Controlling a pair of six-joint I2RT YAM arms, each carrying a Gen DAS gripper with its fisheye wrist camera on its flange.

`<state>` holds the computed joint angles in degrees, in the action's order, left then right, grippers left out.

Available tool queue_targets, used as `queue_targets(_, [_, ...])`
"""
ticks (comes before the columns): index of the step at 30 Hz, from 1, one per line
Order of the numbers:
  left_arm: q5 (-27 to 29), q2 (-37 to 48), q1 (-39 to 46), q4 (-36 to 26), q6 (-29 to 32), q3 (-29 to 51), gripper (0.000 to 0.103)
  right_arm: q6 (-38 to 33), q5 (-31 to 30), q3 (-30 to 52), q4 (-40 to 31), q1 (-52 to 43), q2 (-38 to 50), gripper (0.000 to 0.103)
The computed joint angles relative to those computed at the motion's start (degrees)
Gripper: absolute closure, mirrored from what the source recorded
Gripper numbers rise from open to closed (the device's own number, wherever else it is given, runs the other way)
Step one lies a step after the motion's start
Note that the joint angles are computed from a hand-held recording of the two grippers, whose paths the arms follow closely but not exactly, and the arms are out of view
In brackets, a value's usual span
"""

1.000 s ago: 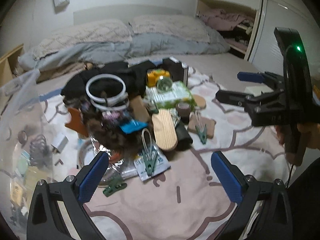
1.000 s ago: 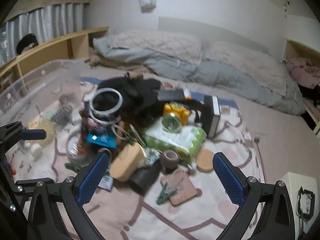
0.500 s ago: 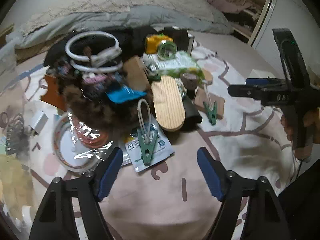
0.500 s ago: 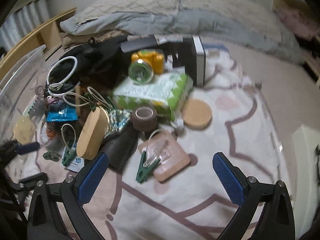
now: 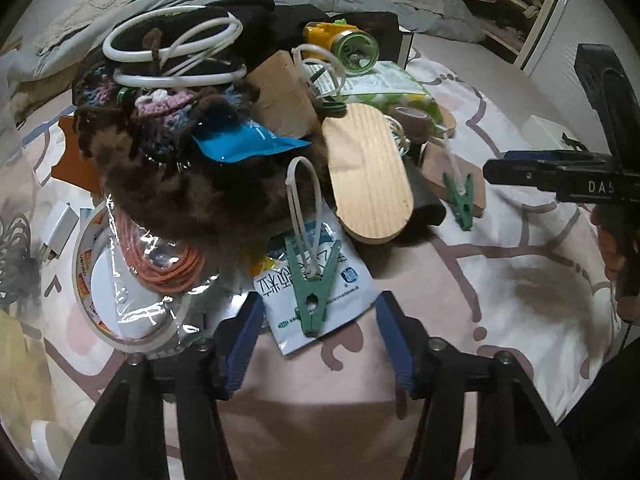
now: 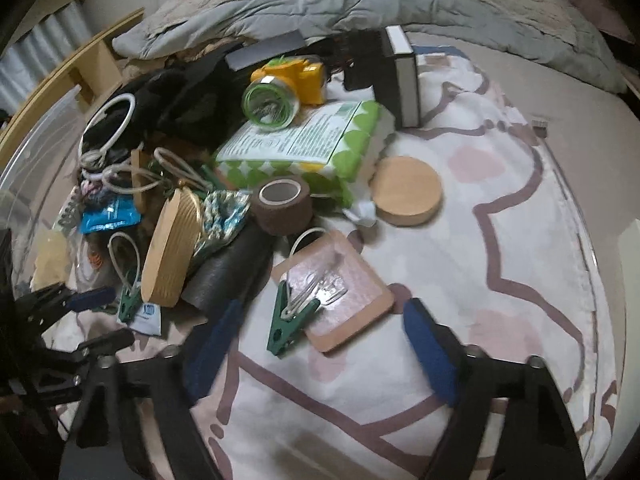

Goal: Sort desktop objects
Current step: 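Grasp the green clothespin with the left tool while the right tool grasps another clothespin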

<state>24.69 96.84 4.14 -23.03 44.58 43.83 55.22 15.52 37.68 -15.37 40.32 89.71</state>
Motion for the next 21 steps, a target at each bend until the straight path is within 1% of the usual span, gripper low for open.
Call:
queue_targets(2, [-0.53, 0.72, -0.37, 0.83, -0.61, 0.21, 0.05, -0.51, -1.82, 0.05, 1.02, -0.2, 1.05, 0.042])
queue_targets(3, [-0.7, 0.94, -0.5, 1.27, -0.97, 0.24, 0.051, -0.61, -2.5, 0.05, 1.48, -0.22, 1.5, 0.043])
queue_targets(5, [-1.23, 1.18, -0.8, 2.26, -1.76, 0.23, 0.057, -0.36, -2.72, 0.57, 1.5, 0.41, 2.57, 0.044])
queue_targets(6, [-1.62, 1.29, -1.01, 2.64, -2.14, 0.26, 0.061, -0.5, -2.92, 0.94, 1.53, 0.65, 3.2, 0.047])
queue_targets(8, [-1.7, 1.42, -0.81, 3.0, -2.31, 0.33, 0.065, -0.72, -3.57, 1.64, 1.28, 1.18, 4.16, 0.054])
queue_targets(10, [-1.95, 1.33, -0.74, 3.33, -1.96, 0.26, 0.071, -1.03, -4.85, 2.83, 0.93, 1.69, 5.7, 0.058])
queue_targets(11, [-1.91, 1.09, -0.59, 3.37, -1.82, 0.13, 0.074, -1.4, -5.56, 3.35, 0.89, 1.79, 6.38, 0.065])
queue_targets(13, [-1.51, 1.11, -0.04, 2.18, -1.22, 0.66, 0.08, -2.05, -6.62, 4.83, 0.43, 2.03, 8.16, 0.067])
queue_targets(18, [-0.78, 0.34, 0.91, -0.18, 0.48, 0.72, 0.082, -3.57, -6.44, 8.53, -0.58, 2.4, 13.08, 0.069])
queue_targets(21, [-0.23, -1.17, 1.72, -1.61, 2.71, -0.32, 0.082, -4.05, -5.76, 10.54, -1.63, 2.61, 16.13, 0.075])
